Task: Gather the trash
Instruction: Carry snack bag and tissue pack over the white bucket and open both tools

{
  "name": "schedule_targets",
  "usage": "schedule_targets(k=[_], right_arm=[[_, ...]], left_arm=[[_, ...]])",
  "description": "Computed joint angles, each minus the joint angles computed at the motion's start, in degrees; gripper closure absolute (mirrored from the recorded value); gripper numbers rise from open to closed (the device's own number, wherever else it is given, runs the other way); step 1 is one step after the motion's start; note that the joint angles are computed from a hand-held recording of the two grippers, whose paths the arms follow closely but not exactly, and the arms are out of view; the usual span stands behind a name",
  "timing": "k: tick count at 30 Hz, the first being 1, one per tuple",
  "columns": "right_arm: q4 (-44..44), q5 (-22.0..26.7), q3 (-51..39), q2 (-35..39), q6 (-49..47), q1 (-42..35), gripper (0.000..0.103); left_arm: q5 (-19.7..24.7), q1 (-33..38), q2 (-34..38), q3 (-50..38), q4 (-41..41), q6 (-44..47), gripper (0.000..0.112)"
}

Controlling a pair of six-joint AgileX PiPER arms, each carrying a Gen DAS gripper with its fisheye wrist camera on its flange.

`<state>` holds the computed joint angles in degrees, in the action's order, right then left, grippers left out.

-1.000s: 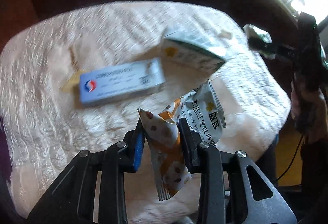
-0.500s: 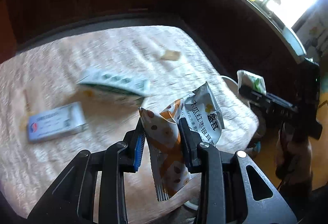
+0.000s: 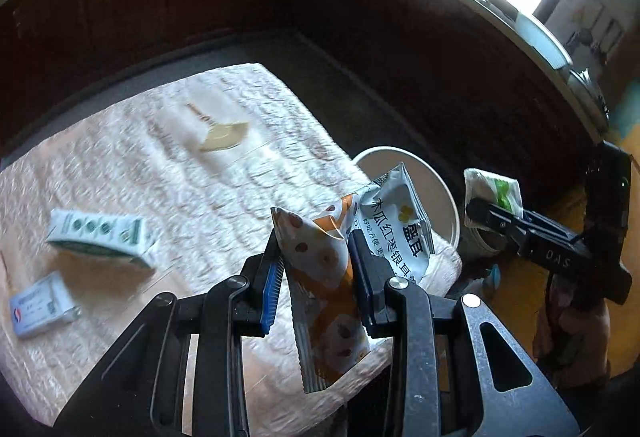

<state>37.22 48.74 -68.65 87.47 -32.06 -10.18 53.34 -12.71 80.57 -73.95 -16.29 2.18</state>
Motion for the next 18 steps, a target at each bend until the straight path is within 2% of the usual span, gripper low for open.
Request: schedule_targets(k=[8,18], right_arm=[[2.03,1.88,1.13,0.67,-3.42,-8.67,0.051],[1.42,2.23,1.45,1.74,-3.82,-13.07,0.051]], left_arm=[[-0.66,-5.65,5.47,-6.41,4.07,-5.03,0.083],[-0.27,-10.86,12.94,-14.15,7.41,-9.42,0.083]])
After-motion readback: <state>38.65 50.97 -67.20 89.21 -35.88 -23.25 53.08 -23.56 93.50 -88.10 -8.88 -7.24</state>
